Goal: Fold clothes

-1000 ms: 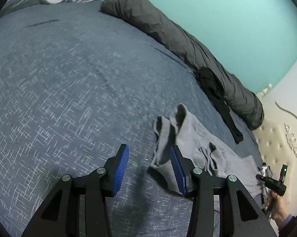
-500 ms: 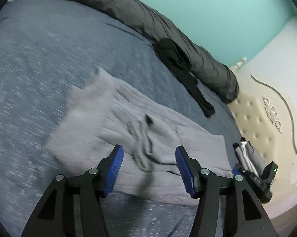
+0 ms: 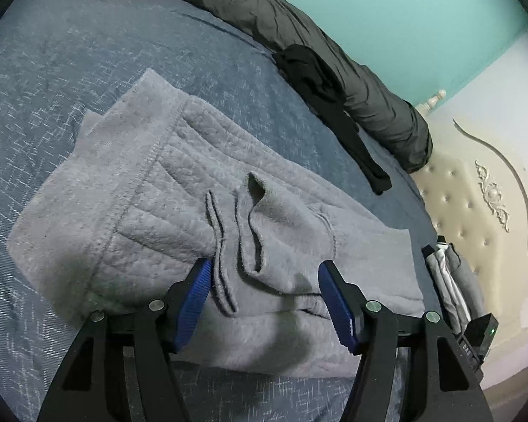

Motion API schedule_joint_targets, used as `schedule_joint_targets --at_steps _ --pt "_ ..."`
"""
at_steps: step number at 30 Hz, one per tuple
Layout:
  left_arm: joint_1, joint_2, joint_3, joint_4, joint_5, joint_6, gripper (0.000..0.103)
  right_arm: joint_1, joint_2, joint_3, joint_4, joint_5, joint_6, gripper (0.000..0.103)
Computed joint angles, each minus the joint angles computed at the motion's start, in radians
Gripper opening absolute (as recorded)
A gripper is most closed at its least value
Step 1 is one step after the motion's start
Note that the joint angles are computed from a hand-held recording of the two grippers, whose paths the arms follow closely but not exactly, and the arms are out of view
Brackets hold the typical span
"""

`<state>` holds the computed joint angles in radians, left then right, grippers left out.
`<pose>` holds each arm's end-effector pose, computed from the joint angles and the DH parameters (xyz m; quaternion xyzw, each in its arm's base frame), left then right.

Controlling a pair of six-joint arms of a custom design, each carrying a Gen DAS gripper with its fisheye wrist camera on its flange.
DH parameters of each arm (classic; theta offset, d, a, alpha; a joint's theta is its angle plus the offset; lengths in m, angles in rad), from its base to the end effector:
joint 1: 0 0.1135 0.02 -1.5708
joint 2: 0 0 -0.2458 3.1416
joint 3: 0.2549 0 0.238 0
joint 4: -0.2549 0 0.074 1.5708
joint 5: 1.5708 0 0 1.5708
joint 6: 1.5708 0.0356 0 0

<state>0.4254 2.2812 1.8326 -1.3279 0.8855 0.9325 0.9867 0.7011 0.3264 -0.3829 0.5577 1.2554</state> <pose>0.3704 0.1375 0.1595 0.1829 0.8811 -0.3899 0.1954 0.0952 0.1099 0.1720 0.2262 0.8605 0.2325 0.3930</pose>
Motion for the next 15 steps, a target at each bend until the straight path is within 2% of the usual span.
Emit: schedule_joint_targets --at_steps 1,2,3,6,11,15 --pt "0.000 0.008 0.011 -0.015 -0.002 0.011 0.031 -0.008 -0.004 -0.008 0.010 -0.012 0.000 0.059" --pt "-0.001 0.010 0.012 -0.016 -0.007 0.014 0.019 -0.020 -0.007 -0.015 0.023 -0.030 -0.003 0.059" --pt "-0.003 0.011 0.007 -0.011 -0.007 0.015 0.014 -0.030 -0.009 -0.020 0.032 -0.040 -0.009 0.059" --pt "0.000 -0.001 0.009 -0.023 0.005 0.048 0.010 -0.031 -0.001 -0.015 0.040 -0.035 -0.024 0.060" --pt "0.019 -0.031 0.061 -0.077 0.072 0.104 0.009 -0.037 -0.024 -0.015 0.042 -0.036 -0.044 0.060" --pt "0.052 0.034 0.182 -0.092 0.096 0.040 0.009 -0.043 -0.048 -0.014 0.033 -0.031 -0.060 0.060"
